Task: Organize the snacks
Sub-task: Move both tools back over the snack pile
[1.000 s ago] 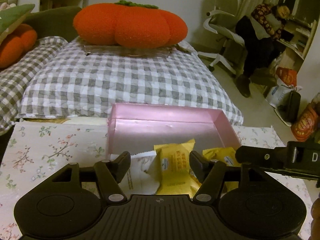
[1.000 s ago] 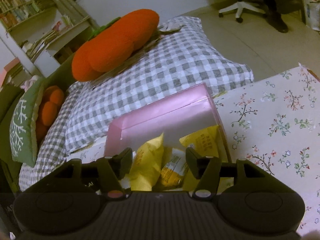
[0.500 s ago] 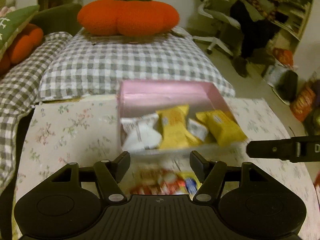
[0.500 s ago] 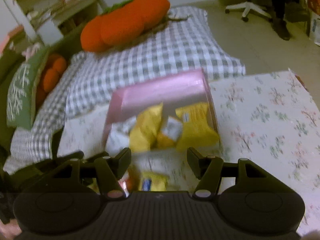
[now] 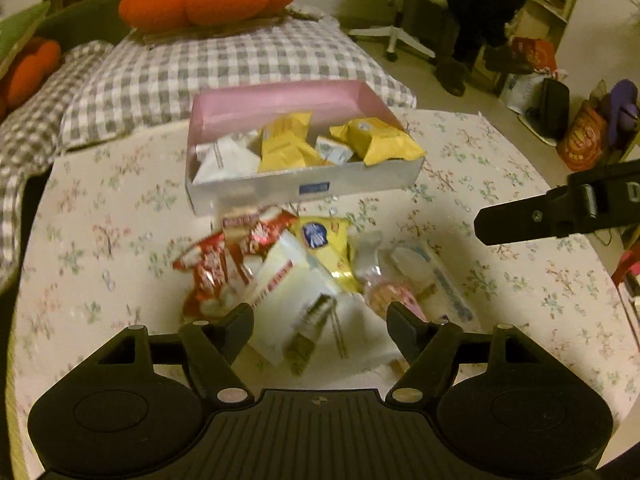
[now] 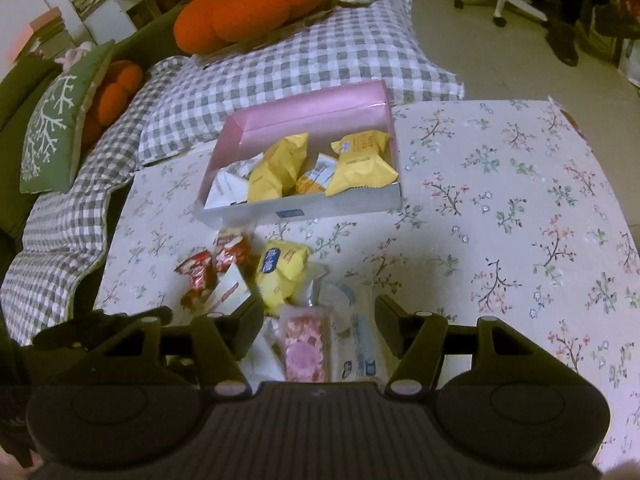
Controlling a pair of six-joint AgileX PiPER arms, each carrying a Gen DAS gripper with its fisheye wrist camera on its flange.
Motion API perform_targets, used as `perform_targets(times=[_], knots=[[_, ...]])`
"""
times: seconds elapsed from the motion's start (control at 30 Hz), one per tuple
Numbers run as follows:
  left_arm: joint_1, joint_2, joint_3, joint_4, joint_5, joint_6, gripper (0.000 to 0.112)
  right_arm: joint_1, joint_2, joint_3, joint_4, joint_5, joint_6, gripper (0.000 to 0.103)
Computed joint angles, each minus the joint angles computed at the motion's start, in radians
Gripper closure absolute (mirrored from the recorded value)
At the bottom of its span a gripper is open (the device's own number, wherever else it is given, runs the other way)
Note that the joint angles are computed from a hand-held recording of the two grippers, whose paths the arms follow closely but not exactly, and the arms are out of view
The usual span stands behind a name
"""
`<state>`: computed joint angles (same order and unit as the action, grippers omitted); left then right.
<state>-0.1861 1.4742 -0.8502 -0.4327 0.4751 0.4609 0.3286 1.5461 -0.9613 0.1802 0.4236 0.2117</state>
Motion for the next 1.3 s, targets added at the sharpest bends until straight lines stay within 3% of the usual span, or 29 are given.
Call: perform_targets(times=[0.1,0.23,0.3,0.53,0.87,1.17,1.23,1.27,1.3], knots=[[-0.008,-0.029,0.028,-0.022,-0.014,0.004,0.032,0.017,-0.030,0.037,0.017,-0.023,-0.020,0.049],[-0.050,-0.020,0.040,0.091,-0.067,-0.091,0.029,0.033,-0.008,0.038,0.000,-0.022,-0.018,0.049],[-0.030,-0.001,0.029,0.013,-0.038,-0.027,0.029,0.034,0.016,0.026,-0.046,-0.016,0.026,0.049],[-0.040,0.045,0.017,0.002,-0.036,-0.050,0.029,0.033,0.058,0.025,-0.139,-0.010,0.117,0.049],[-0.015,0.135,-0.025,-0.116,-0.013,0.009,0.033,0.023,0.080,0.025,-0.097,-0.013,0.081,0.049],[-0.049,0.185,-0.004,-0.194,-0.086,0.081,0.031,0.027,0.098,0.013,-0.096,-0.014,0.079,0.049],[-0.038,0.194,-0.007,-0.227,-0.078,0.117,0.039,0.027,0.102,0.008,-0.081,-0.012,0.065,0.049],[-0.027,0.199,-0.017,-0.235,-0.050,0.129,0.057,0.028,0.104,0.007,-0.080,-0.013,0.066,0.050],[-0.017,0.203,-0.026,-0.234,-0.029,0.128,0.061,0.028,0.106,0.005,-0.081,-0.013,0.068,0.049]])
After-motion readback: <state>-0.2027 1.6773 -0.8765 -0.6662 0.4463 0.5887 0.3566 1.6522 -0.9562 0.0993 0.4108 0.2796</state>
